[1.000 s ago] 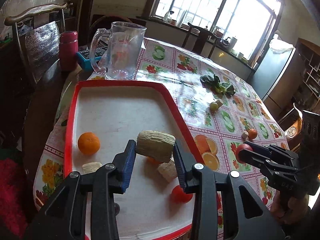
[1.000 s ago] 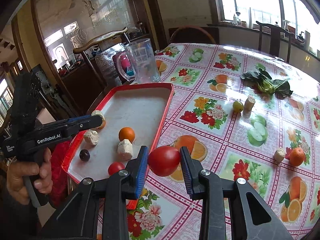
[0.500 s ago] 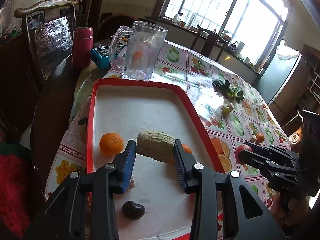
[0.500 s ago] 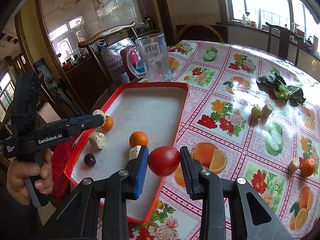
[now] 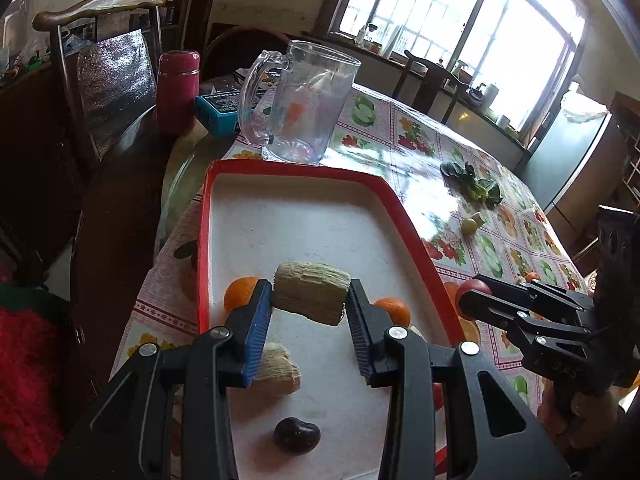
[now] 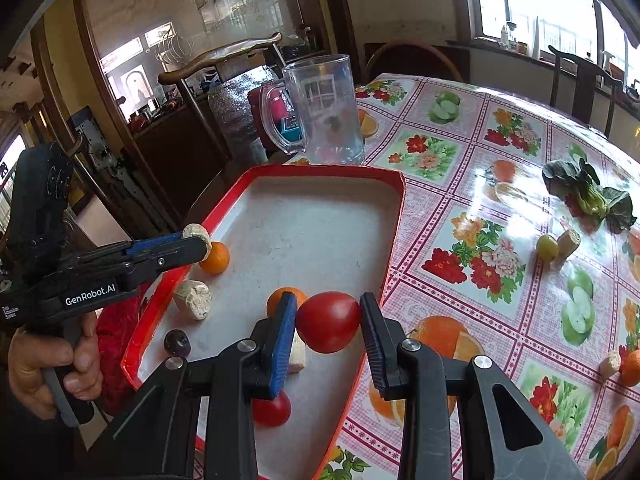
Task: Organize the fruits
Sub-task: 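Carry the bread block and tomato into the red tray and open both grippers, then move both open grippers back toward the green lime and round pale slice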
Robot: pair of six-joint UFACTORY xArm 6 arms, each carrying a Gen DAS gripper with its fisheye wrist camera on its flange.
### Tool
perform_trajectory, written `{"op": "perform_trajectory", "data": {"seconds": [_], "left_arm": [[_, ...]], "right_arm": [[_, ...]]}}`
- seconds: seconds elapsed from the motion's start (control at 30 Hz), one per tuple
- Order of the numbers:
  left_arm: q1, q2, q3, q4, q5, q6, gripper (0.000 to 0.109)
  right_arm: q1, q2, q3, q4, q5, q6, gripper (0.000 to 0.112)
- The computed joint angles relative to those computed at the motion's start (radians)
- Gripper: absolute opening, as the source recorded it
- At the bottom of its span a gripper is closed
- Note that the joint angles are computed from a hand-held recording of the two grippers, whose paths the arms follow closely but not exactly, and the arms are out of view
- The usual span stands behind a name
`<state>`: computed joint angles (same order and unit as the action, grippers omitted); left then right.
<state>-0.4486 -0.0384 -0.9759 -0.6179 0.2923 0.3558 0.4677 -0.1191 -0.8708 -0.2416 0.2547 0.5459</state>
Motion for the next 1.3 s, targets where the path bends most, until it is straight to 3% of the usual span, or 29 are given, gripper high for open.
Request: {"op": "perform_trajectory", "data": {"seconds": [0.5,0.77,0.97,1.03,1.3], "left_arm": [[0.045,0.156,-0.149,0.168,0.052,-0.111,0.035],[0.063,0.226,-0.231,0.242,0.152,-0.172,0.035],[0.059,0.231,-0.241,0.265,0.174,-0.188,0.039],[0.058,0.220,-0.228,0.263,0.157,-0.189,0.045],[0.044,0.140,-0.151,0.156,0.095,-0.140,0.055]], "right_arm": [[-0.008,0.249,-0.245,0.189,0.077,-0.205,0.033],[-0.003,0.304,-0.293,0.238,0.102,-0.260,0.035],[0.000,0.279,-0.270,0.238,0.093,-0.264,0.039],[0.003,0.254,-0.246,0.236,0.083,-0.258,0.039],[-0.002,0.077,-0.084,0.173,0.020,-0.176,0.039]]}}
